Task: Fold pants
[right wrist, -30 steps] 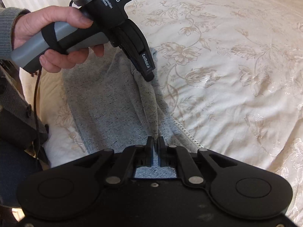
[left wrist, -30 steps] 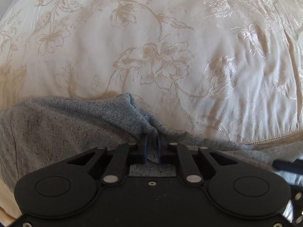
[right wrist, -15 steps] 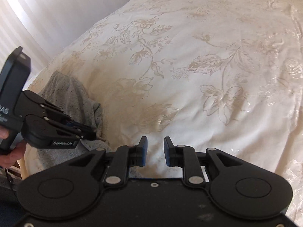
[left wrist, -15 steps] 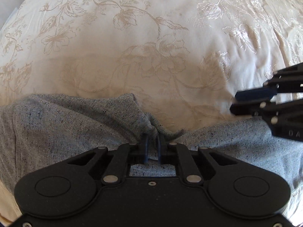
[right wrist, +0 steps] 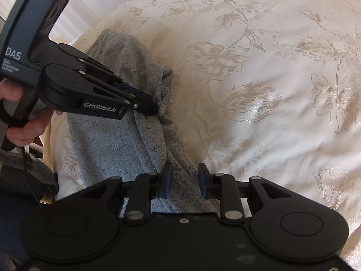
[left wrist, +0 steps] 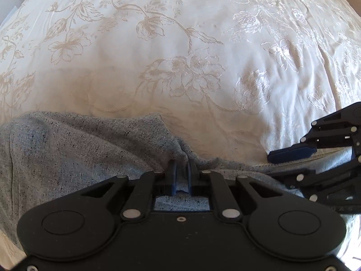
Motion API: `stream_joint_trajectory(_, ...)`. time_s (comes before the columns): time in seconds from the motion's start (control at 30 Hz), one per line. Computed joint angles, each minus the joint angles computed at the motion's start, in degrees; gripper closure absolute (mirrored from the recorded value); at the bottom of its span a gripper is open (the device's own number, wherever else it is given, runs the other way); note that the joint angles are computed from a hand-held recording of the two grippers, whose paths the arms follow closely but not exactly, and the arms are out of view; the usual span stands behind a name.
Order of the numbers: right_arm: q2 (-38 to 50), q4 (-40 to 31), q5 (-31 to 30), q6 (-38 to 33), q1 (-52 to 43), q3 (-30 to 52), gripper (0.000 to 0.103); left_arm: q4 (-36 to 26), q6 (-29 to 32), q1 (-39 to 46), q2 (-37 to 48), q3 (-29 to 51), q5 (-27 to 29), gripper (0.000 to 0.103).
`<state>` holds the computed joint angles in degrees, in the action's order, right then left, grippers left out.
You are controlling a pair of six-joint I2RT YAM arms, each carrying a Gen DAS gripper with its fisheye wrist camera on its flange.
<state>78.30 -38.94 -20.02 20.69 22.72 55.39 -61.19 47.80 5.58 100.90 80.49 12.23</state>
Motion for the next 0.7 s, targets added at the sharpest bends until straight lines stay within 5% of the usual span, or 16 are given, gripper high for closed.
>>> stream_joint_trajectory(0.17,-1.32,7.02,-4.17,7.61,-5.44,-3.75,0.073,0.13,1.28,0.93,0.03,-0.06,0.73,0.087)
stream_joint_trajectory(0.43,4.25,3.19,-5.08,-2.0,-2.75,0.97,0.073,-0.92,0.78,1.98,0.46,0.67,1.79,0.087)
stream_joint_trajectory(0.47,4.4,3.01,-4.29,-2.28,-2.05,1.17,0.076,-1.18,0.93,2.13,0.53,0.98,2.14,0.087)
stream_joint_trajectory(0.53,4.32,3.6,-4.4,-1.91,-1.4,0.87,0.101,-2.04,0.53,2.21,0.35,2.27,3.57,0.09)
stream_joint_trajectory(0.63,3.94,0.72,0.65,-4.55,1.91,3.51,0.101,-2.52,-0.92,2.32,-0.24,6.37,9.28,0.09)
stream_joint_trajectory(0.7,3.21,-1.0,11.34,-6.88,5.1,6.38,0.102,-1.8,-4.33,2.0,0.28,9.49,12.01,0.089)
